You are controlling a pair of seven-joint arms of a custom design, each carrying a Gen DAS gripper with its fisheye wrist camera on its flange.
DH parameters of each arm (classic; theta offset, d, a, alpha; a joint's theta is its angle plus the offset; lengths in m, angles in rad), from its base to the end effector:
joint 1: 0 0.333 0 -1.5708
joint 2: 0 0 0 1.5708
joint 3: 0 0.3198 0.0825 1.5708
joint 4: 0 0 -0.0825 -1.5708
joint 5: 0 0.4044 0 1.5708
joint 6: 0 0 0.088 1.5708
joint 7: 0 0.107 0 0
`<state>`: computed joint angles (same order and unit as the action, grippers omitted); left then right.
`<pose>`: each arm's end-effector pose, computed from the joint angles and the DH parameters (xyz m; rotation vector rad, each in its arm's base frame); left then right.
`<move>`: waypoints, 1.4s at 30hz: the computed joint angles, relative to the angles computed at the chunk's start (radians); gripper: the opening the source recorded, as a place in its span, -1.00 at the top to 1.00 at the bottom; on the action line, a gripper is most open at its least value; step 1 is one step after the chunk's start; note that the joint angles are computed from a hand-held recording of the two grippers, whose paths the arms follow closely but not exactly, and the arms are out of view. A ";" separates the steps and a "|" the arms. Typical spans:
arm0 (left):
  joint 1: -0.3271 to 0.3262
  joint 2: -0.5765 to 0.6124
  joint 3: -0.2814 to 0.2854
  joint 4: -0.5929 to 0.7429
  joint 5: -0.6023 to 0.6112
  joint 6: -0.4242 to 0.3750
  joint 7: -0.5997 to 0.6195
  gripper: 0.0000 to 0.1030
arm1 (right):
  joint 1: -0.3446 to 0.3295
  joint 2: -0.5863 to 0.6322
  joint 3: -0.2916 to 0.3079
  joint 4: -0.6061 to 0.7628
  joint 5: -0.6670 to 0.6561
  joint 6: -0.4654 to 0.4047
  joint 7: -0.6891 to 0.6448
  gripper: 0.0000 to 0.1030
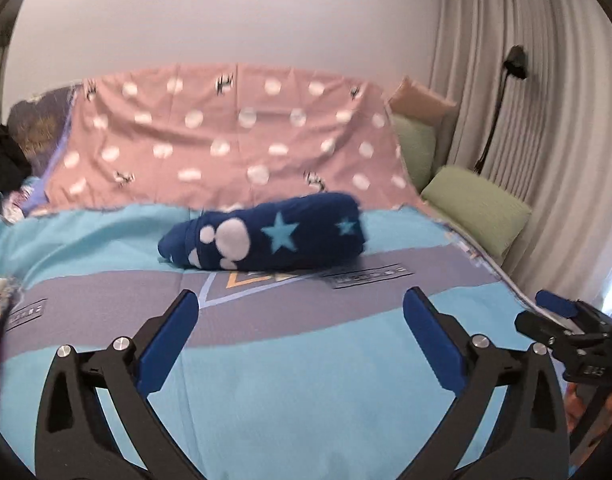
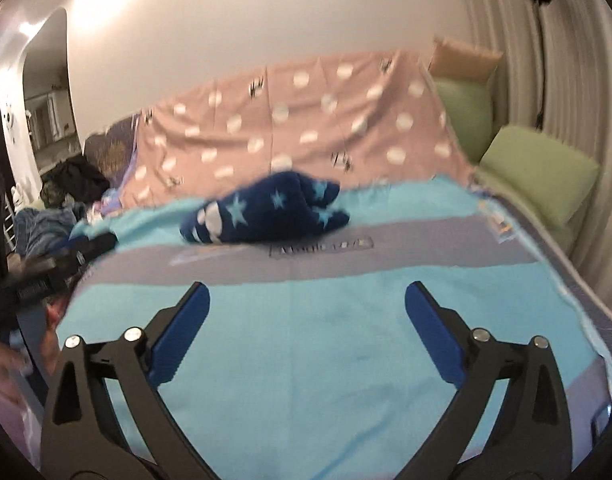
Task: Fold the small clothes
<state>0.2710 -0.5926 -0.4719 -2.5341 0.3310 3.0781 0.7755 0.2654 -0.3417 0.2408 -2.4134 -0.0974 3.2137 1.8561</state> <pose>0.4276 -0.1453 0.5678 -1.7020 1.4031 -1.0340 0.4278 0.2618 0.5692 -1.6996 1.1763 -0.6333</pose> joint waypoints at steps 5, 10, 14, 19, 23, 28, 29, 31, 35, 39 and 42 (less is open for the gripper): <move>-0.072 -0.196 -0.041 -0.059 -0.038 -0.169 -0.101 -0.97 | -0.030 -0.197 0.064 -0.115 -0.010 -0.051 0.040 -0.96; -0.157 -0.297 -0.042 -0.076 -0.003 -0.311 -0.150 -0.97 | 0.027 -0.306 0.031 -0.185 -0.008 -0.097 0.046 -0.96; -0.226 -0.357 -0.034 -0.079 0.016 -0.421 -0.185 -0.97 | 0.077 -0.371 -0.003 -0.225 0.005 -0.122 0.041 -0.96; -0.298 -0.397 -0.016 -0.085 0.031 -0.502 -0.216 -0.97 | 0.111 -0.419 -0.017 -0.253 0.014 -0.158 0.031 -0.96; -0.329 -0.406 -0.015 -0.079 0.049 -0.552 -0.225 -0.97 | 0.119 -0.445 -0.016 -0.266 0.016 -0.171 0.027 -0.96; -0.351 -0.410 -0.010 -0.078 0.069 -0.555 -0.240 -0.97 | 0.116 -0.459 -0.010 -0.271 0.016 -0.178 0.029 -0.96; -0.353 -0.411 -0.010 -0.078 0.073 -0.557 -0.240 -0.97 | 0.116 -0.459 -0.011 -0.271 0.016 -0.180 0.028 -0.96; -0.357 -0.409 -0.011 -0.075 0.082 -0.567 -0.235 -0.97 | 0.116 -0.459 -0.011 -0.271 0.017 -0.184 0.030 -0.96; -0.371 -0.403 0.000 -0.074 0.082 -0.574 -0.237 -0.97 | 0.118 -0.452 -0.019 -0.265 0.020 -0.192 0.026 -0.96; -0.381 -0.398 0.005 -0.074 0.081 -0.573 -0.234 -0.97 | 0.125 -0.445 -0.026 -0.261 0.022 -0.194 0.019 -0.96; -0.388 -0.394 0.008 -0.075 0.080 -0.571 -0.227 -0.97 | 0.121 -0.444 -0.018 -0.262 0.021 -0.193 0.019 -0.96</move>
